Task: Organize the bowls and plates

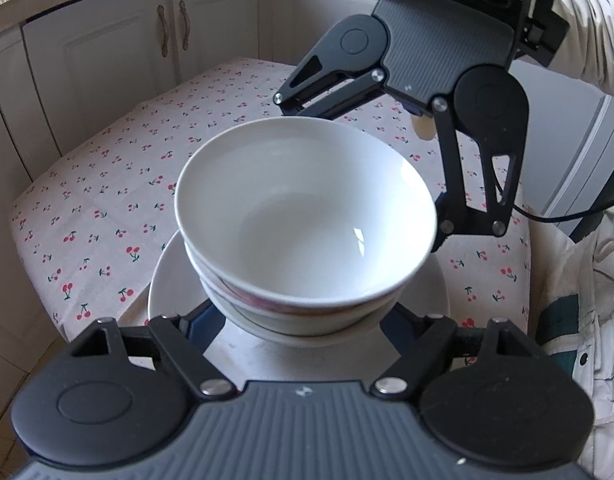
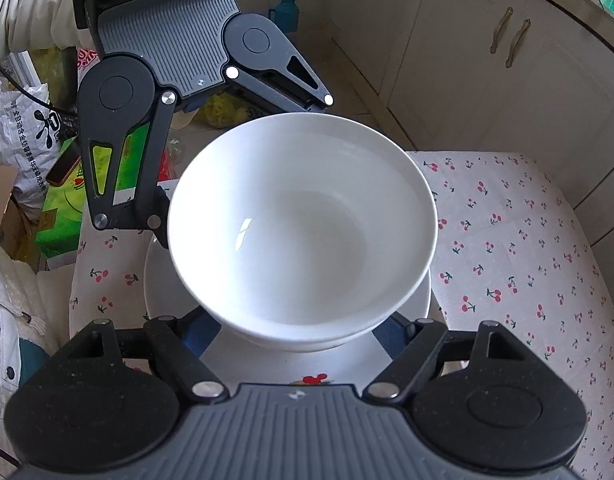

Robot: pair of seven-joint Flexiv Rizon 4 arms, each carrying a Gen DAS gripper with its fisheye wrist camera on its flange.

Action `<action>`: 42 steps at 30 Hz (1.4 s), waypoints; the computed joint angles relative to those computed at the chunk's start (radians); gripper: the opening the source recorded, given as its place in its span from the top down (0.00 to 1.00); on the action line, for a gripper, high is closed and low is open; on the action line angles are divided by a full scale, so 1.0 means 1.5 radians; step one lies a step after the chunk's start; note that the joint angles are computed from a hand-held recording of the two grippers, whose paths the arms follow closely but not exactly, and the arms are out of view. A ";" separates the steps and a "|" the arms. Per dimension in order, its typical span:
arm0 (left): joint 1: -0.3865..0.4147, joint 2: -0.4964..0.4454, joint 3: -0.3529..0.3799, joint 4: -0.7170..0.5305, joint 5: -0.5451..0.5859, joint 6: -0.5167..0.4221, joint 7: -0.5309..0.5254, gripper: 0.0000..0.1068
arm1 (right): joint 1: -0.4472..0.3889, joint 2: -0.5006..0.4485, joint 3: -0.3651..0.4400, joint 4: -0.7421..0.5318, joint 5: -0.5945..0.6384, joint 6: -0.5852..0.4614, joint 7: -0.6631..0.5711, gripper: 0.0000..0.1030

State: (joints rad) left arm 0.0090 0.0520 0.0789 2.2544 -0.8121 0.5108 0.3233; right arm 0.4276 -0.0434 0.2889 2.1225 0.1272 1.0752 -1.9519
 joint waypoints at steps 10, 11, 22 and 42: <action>0.000 0.001 0.001 0.002 -0.003 0.001 0.000 0.22 | -0.004 -0.002 -0.001 -0.002 0.021 0.005 -0.007 0.16; -0.001 0.000 0.000 0.002 -0.005 0.002 0.001 0.21 | -0.004 -0.001 -0.001 -0.001 0.024 0.007 -0.009 0.16; -0.011 0.041 0.009 0.047 -0.044 0.047 0.002 0.08 | -0.001 0.031 0.001 0.046 0.006 0.068 0.036 0.00; -0.186 0.289 -0.021 0.253 -0.373 0.423 0.031 0.05 | -0.135 0.178 0.067 0.246 -0.561 0.185 0.755 0.00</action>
State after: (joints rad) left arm -0.2704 0.4859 0.0471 2.6337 -1.3714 1.1446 0.3701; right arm 0.2252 0.2231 0.3900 2.4912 -0.7141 1.3533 -0.8189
